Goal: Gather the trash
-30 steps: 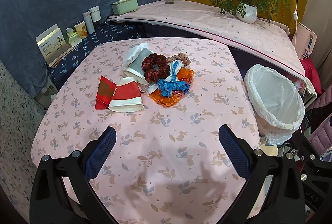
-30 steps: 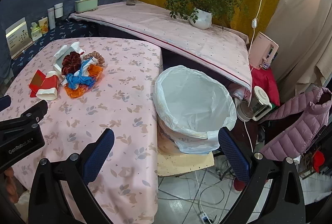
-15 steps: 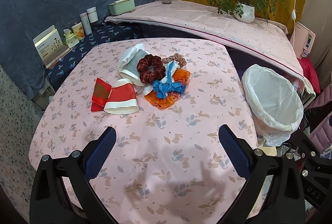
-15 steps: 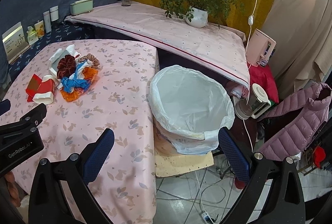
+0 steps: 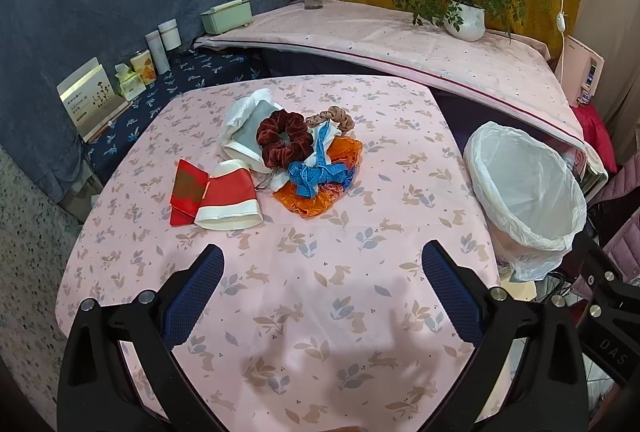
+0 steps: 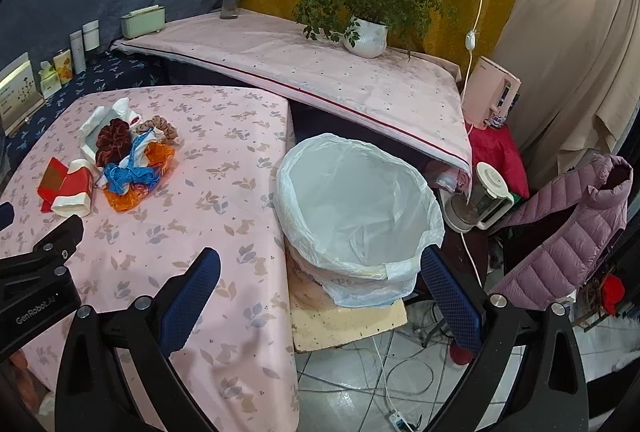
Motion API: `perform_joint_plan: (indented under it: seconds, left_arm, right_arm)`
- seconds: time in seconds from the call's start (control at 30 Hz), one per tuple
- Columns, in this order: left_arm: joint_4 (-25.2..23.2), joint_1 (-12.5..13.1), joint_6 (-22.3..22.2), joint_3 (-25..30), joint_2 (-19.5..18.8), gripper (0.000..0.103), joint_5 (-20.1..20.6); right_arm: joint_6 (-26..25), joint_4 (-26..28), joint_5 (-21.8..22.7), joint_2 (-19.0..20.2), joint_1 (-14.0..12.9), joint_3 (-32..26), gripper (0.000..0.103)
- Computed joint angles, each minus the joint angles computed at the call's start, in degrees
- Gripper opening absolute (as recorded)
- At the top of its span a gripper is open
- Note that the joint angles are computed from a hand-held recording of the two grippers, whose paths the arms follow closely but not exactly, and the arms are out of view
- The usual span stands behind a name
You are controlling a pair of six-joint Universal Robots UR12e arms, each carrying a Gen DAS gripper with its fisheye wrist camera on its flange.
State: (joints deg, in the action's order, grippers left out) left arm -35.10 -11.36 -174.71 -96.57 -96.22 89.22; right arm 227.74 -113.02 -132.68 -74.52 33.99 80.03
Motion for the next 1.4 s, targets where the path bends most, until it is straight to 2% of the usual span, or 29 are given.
perform_joint_plan:
  seconds: [0.2, 0.4, 0.57, 0.77, 1.0, 1.17, 1.4]
  left_arm:
    - [0.3, 1.1, 0.5, 0.7, -1.2, 0.095, -0.1]
    - [1.8, 3.1, -1.9, 1.5, -2.6, 0.095, 0.8]
    - [2.0, 5.3, -4.6, 2.9, -4.5, 0.095, 2.2]
    - [0.5, 7.6, -4.2, 5.5, -7.3, 0.095, 4.1]
    - [-2.6, 9.8, -6.0, 9.0, -10.7, 0.095, 3.7]
    - [-4.2, 10.4, -6.4, 10.9, -12.7, 0.093, 2.5]
    - [-6.9, 11.1, -5.9, 12.7, -14.3, 0.071, -0.8]
  right_arm:
    - [1.1, -2.1, 1.1, 0.2, -0.7, 0.1, 0.096]
    - [1.3, -3.1, 0.9, 1.5, -0.9, -1.0, 0.096]
    - [-1.2, -5.6, 2.5, 3.4, -1.3, -2.7, 0.096]
    - [-6.4, -10.7, 4.7, 7.1, -1.5, -6.1, 0.096]
    - [-11.2, -15.1, 10.0, 12.7, -2.2, -12.1, 0.096]
    - [-13.5, -15.0, 13.4, 17.3, -2.7, -17.6, 0.088]
    - [-14.2, -12.2, 17.6, 22.3, -3.4, -23.8, 0.066]
